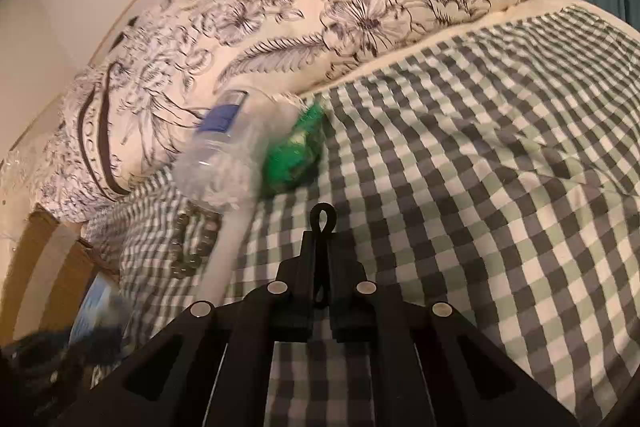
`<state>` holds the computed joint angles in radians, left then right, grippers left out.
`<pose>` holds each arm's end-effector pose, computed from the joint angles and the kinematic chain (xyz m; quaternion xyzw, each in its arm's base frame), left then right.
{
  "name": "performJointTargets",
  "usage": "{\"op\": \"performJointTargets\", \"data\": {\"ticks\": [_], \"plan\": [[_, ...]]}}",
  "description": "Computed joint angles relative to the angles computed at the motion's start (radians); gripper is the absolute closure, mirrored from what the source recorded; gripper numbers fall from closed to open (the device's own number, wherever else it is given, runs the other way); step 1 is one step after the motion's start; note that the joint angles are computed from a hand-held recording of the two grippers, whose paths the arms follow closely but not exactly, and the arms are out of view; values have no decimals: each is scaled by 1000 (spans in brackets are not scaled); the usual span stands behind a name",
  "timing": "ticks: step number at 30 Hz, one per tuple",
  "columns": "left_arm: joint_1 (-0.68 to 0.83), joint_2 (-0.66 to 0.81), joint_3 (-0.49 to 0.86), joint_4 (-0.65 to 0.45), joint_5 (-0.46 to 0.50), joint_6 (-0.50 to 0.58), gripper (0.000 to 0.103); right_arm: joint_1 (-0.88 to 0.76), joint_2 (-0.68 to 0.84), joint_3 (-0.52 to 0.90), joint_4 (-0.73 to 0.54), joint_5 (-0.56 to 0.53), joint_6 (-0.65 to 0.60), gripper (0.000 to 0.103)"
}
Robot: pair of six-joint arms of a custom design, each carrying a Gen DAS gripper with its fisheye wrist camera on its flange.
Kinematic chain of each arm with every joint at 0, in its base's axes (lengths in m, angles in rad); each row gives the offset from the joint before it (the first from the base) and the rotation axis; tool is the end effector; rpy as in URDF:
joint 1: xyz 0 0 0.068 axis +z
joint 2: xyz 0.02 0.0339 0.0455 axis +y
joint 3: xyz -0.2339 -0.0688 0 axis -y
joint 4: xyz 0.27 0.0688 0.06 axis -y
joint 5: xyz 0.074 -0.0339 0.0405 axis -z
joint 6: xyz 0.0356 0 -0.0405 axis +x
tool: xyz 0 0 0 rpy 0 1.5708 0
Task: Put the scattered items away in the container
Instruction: 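Carry the tissue pack and hair tie over the cardboard box and release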
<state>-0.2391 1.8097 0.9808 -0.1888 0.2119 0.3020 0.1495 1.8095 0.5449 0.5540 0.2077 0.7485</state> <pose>0.3472 -0.0923 0.0897 0.2835 0.9141 -0.0931 0.2746 0.2942 0.0369 0.0304 0.3080 0.8510 0.0951 0.4145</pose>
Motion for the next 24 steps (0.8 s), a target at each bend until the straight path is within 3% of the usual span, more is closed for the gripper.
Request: {"op": "performJointTargets", "data": {"ticks": [4, 7, 9, 13, 15, 18, 24], "plan": [[87, -197, -158, -50, 22, 136, 70, 90, -201, -149, -12, -11, 43, 98], [150, -295, -229, -94, 62, 196, 70, 268, -492, -246, -275, 110, 80, 98], [189, -327, -237, -148, 116, 193, 70, 425, -713, -271, -538, 221, 137, 98], [235, -430, -226, -254, 176, 176, 70, 655, -953, -218, -895, 366, 283, 98], [284, -510, -208, -319, 240, 192, 70, 753, -945, -132, -1006, 444, 343, 98], [380, -574, -141, -420, 325, 225, 70, 827, -847, 10, -1056, 493, 343, 98], [585, -499, 38, -495, 425, 243, 70, 840, -556, 299, -901, 431, 180, 98]]}}
